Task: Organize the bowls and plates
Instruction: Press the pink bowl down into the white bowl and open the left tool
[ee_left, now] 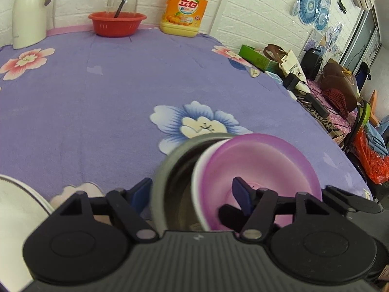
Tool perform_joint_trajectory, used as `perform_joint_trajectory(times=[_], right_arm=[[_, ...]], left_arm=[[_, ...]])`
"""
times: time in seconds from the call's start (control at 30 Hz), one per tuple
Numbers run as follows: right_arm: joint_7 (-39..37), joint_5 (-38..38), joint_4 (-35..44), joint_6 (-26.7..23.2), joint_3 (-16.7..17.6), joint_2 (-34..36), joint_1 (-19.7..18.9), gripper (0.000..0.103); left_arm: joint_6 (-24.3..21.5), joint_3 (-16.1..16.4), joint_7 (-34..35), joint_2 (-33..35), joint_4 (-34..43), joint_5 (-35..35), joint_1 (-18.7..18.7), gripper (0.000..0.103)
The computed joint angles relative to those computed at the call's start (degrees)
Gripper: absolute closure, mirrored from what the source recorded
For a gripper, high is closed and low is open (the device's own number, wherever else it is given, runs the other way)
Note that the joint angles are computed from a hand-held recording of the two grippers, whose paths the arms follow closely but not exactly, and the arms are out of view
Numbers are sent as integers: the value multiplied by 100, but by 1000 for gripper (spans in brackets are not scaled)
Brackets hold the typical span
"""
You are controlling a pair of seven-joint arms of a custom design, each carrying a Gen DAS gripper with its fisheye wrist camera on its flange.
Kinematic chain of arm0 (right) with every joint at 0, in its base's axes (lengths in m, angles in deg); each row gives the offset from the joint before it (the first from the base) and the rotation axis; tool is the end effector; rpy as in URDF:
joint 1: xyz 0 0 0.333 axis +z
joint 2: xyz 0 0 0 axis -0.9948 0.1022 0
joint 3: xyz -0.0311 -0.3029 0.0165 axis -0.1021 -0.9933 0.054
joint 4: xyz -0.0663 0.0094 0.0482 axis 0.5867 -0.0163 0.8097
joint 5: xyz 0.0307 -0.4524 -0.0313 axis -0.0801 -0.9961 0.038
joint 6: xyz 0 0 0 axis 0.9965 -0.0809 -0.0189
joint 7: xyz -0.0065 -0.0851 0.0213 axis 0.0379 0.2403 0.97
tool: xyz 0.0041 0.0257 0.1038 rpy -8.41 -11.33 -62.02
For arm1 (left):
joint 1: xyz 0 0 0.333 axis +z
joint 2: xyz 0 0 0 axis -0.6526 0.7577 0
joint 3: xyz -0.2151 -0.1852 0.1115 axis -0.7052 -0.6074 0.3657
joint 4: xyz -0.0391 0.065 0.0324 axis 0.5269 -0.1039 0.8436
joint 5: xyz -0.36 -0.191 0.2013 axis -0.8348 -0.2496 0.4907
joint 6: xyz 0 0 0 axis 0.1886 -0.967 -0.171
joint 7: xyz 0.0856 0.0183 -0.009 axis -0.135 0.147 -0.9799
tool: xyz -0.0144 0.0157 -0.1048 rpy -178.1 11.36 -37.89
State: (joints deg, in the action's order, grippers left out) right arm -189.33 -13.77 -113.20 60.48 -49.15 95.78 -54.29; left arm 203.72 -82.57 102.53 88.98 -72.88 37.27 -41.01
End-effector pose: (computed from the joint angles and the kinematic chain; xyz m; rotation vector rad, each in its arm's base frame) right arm 0.5563 0.3804 0.3943 -1.1719 2.0291 -0.8278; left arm 0.7106 -0.2115 0.4108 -1.0699 2.6445 -1.3022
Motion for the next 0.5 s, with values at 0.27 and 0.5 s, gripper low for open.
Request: perform_joint_trajectory(times=[0.27, 0.5], right_arm=[[146, 110, -71, -15, 84, -159, 39, 0], [-107, -15, 112, -420, 198, -237, 130, 0]], left_arm=[[-55, 40, -156, -354, -355, -150, -20, 47], [-162, 171, 211, -741, -584, -822, 35, 47]])
